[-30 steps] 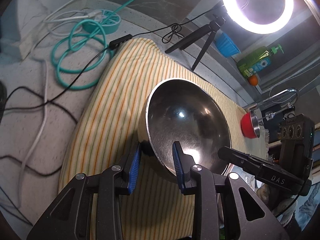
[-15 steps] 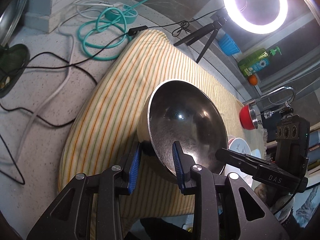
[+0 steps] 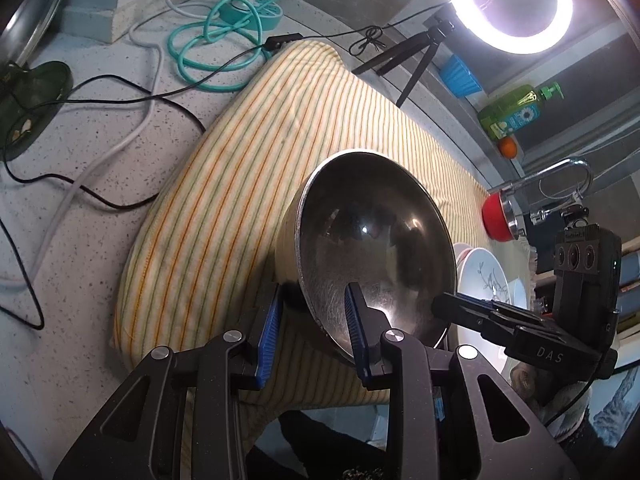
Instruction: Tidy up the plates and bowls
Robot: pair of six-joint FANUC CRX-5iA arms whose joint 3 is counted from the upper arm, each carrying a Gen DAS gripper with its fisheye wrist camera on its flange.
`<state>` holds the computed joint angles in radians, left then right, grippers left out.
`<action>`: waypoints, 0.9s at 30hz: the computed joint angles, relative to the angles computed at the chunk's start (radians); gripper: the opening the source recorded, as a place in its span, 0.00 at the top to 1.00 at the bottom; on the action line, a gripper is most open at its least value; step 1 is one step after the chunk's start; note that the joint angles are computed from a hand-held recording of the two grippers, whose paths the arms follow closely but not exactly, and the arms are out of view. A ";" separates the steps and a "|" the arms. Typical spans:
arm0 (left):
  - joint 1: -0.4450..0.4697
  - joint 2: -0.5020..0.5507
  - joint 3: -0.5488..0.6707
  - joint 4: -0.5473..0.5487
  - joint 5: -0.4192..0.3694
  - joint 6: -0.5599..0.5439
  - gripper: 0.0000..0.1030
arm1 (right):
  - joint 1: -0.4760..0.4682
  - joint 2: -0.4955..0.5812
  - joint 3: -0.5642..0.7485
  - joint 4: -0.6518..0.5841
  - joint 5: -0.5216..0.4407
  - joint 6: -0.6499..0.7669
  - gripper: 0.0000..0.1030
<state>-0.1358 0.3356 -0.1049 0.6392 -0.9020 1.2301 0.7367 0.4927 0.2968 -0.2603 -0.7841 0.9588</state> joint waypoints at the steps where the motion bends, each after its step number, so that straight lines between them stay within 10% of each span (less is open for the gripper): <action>1: 0.000 0.000 0.001 -0.002 -0.003 0.004 0.72 | -0.002 0.000 -0.001 -0.007 -0.002 0.006 0.74; 27: -0.045 -0.038 0.061 -0.049 0.057 0.042 0.54 | 0.024 -0.211 -0.300 0.282 0.234 -0.255 0.41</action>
<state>-0.1807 0.2978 -0.0441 0.5903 -0.8451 1.2719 0.7610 0.2821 -0.0030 0.0217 -0.5502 0.7039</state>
